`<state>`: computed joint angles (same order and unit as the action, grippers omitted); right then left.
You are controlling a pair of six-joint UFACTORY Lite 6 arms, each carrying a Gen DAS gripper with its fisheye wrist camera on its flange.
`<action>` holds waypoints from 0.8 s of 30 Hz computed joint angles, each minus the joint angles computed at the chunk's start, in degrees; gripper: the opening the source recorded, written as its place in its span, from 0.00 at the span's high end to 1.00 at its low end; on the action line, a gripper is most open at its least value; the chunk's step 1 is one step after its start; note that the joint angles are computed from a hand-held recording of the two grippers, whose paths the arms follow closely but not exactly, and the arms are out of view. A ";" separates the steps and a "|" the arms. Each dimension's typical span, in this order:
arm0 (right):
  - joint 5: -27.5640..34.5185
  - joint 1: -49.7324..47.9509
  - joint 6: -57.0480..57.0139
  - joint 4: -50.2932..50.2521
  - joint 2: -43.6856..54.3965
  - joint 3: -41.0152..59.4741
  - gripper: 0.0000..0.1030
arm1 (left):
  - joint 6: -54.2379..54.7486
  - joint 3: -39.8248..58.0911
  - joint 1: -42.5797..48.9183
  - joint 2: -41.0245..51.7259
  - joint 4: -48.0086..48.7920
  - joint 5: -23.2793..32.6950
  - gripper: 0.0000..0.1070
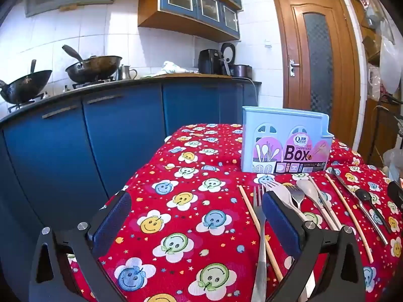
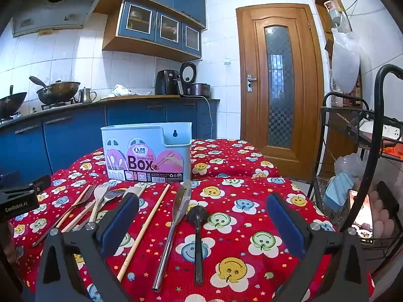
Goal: Organize utensils
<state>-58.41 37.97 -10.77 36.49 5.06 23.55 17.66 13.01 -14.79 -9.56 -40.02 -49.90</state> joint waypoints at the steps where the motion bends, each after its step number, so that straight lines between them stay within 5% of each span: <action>1: 0.09 0.09 -0.79 0.33 0.06 0.10 0.00 | 0.21 0.04 -0.01 -0.03 -0.13 0.14 0.04; 24: -0.13 0.11 -0.28 0.15 0.03 0.04 0.00 | 0.59 -0.03 0.02 -0.12 -0.21 0.06 0.04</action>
<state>-58.54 38.08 -11.05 36.64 5.09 23.59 18.25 12.98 -14.77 -9.68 -40.23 -49.84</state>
